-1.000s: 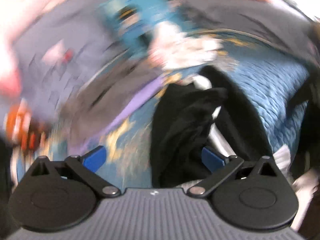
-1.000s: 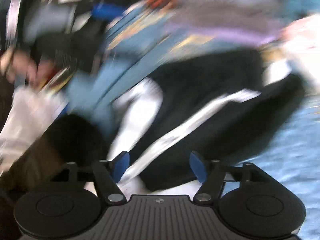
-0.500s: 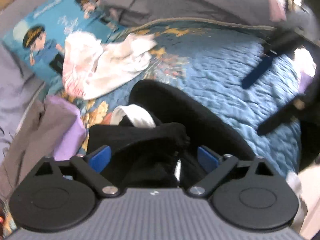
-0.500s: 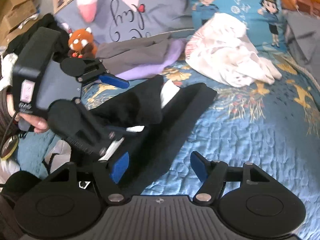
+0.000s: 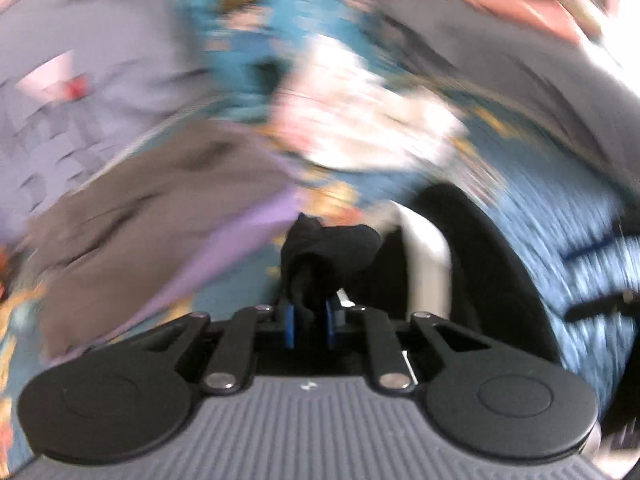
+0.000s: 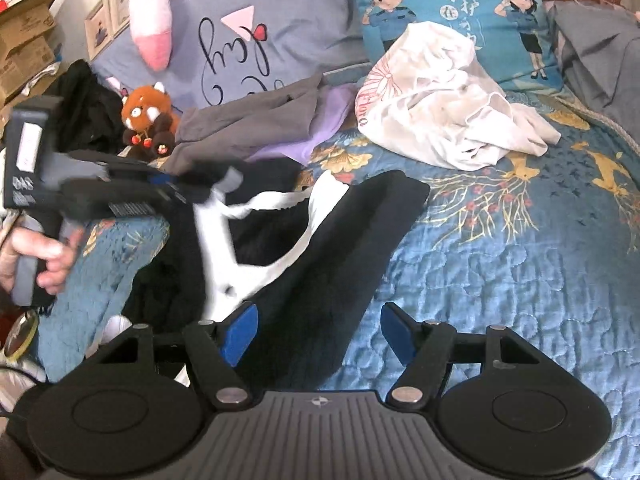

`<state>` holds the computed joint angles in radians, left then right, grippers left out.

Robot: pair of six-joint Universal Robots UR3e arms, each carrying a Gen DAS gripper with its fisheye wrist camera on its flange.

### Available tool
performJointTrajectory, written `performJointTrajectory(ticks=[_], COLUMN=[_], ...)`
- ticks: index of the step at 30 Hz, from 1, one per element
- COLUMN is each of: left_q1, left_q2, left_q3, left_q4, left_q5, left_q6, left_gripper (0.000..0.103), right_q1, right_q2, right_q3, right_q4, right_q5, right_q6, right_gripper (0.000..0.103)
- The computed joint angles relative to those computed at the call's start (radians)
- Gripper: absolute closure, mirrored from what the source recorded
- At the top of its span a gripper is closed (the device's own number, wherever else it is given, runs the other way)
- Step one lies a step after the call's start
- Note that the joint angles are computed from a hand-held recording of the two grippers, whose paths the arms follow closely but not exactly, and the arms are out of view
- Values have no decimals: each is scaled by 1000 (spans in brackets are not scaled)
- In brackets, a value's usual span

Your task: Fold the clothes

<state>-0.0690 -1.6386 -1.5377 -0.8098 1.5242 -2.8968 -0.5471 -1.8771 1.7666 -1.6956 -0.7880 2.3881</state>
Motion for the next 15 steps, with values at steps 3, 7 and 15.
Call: performJointTrajectory(ticks=[3,7,15], left_q1=[140,276,431], left_q2=[48,62,144], left_q3=[-8,21,-70], left_q4=[10,-12,-30], left_q5=[-23,-34,2], left_q6=[-56,-34,12], left_gripper=[88,87,85], right_q1=[58,141,293], right_q2=[62,162,397], right_q3=[-25,-64,-190], right_q4=[-74,-206,-438], right_q5=[-21,-52,-149], right_q6=[74,192,416], right_gripper=[35,35,33])
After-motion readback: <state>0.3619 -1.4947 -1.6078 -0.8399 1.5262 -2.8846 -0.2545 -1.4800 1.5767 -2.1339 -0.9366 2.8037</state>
